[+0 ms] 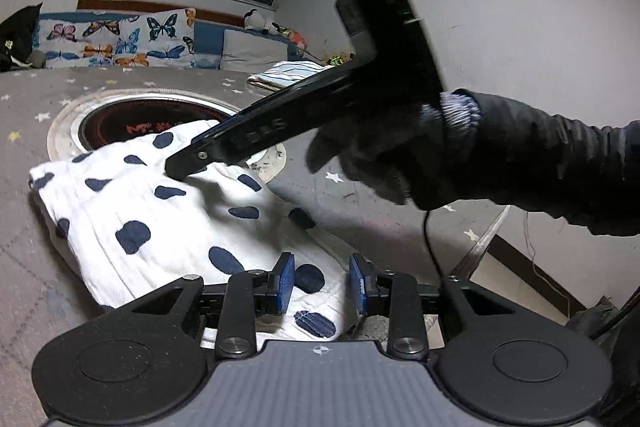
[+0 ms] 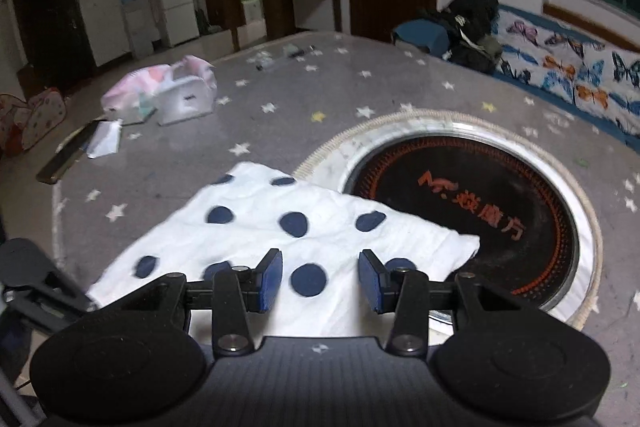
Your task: Fold clothes
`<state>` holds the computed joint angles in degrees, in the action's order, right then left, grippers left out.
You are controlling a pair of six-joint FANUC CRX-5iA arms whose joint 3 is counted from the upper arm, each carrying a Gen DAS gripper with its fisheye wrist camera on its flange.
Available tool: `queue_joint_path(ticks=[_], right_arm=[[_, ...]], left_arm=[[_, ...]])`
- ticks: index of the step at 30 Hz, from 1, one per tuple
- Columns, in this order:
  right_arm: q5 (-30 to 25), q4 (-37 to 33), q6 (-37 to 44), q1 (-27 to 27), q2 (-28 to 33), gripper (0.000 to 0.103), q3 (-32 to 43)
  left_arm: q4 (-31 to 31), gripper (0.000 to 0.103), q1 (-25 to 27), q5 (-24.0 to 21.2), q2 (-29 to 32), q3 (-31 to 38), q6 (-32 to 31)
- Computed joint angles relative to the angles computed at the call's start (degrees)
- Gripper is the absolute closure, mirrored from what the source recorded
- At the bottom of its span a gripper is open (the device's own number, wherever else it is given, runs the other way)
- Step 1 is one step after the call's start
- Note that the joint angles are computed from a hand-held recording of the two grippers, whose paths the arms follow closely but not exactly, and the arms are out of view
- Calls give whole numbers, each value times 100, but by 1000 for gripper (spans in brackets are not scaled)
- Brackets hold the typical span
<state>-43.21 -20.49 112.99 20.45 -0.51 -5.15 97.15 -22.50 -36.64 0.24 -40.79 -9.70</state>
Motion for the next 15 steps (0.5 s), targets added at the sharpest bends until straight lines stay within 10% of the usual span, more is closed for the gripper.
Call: queue_joint_path(ticks=[15], right_arm=[[203,232,-203,10,602,60,451]], left_arm=[[233,67,-60,-10,10,-32,120]])
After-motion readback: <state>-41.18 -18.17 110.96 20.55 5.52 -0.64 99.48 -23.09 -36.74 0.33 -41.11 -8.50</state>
